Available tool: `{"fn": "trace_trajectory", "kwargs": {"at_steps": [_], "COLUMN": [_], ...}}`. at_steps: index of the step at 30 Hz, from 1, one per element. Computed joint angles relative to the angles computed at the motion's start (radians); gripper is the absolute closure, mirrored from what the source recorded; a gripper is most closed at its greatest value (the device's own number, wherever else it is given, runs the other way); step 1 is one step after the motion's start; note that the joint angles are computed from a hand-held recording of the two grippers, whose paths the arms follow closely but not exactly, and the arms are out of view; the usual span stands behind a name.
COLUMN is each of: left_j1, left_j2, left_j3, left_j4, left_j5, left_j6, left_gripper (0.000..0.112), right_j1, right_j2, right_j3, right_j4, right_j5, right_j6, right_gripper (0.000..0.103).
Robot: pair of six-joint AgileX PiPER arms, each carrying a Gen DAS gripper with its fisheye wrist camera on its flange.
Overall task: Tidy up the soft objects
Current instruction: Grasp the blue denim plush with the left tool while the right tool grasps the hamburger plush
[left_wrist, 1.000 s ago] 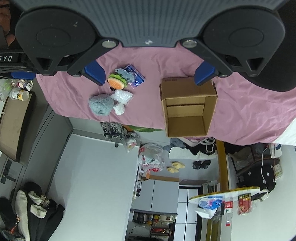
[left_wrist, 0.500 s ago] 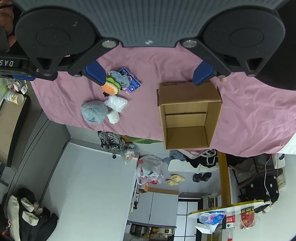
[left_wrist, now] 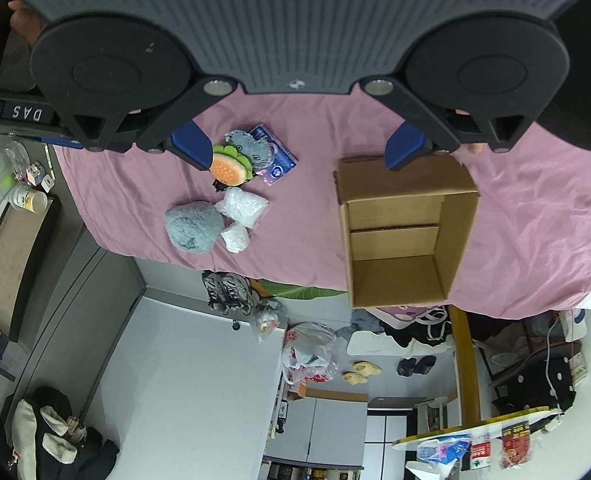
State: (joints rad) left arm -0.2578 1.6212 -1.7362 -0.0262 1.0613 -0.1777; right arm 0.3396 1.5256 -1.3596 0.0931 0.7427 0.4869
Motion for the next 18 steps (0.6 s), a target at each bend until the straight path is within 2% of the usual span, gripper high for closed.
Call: {"fn": "trace_trajectory", "kwargs": {"at_steps": [3,8,13,18], "left_j1": [-0.009,-0.016,-0.001,-0.004], "left_j2": [0.032,0.082,0.140,0.197], "left_j3": [-0.020,-0.050,-0.080,-0.108], "left_j4": [0.001,-0.006,-0.052,-0.080], "left_j5": [0.001,0.006,0.019,0.030], "left_j6": [-0.009,-0.013,0.005,0.016], "left_gripper": [0.013,0.022,0.037,0.041], "right_j1": [-0.014,-0.030,-0.058,-0.080], "right_j2": [0.013,0.058,0.080,0.110], "right_j3": [0.010,0.008,0.032,0.049], "right_j4": [0.038,0.081,0.167,0.273], "right_j5": [-0.030,-0.051,-0.103,-0.158], "right_j6": [-0.017,-0.026,-0.074,-0.129], "right_gripper": [0.005,0.010,0.014,0.017]}}
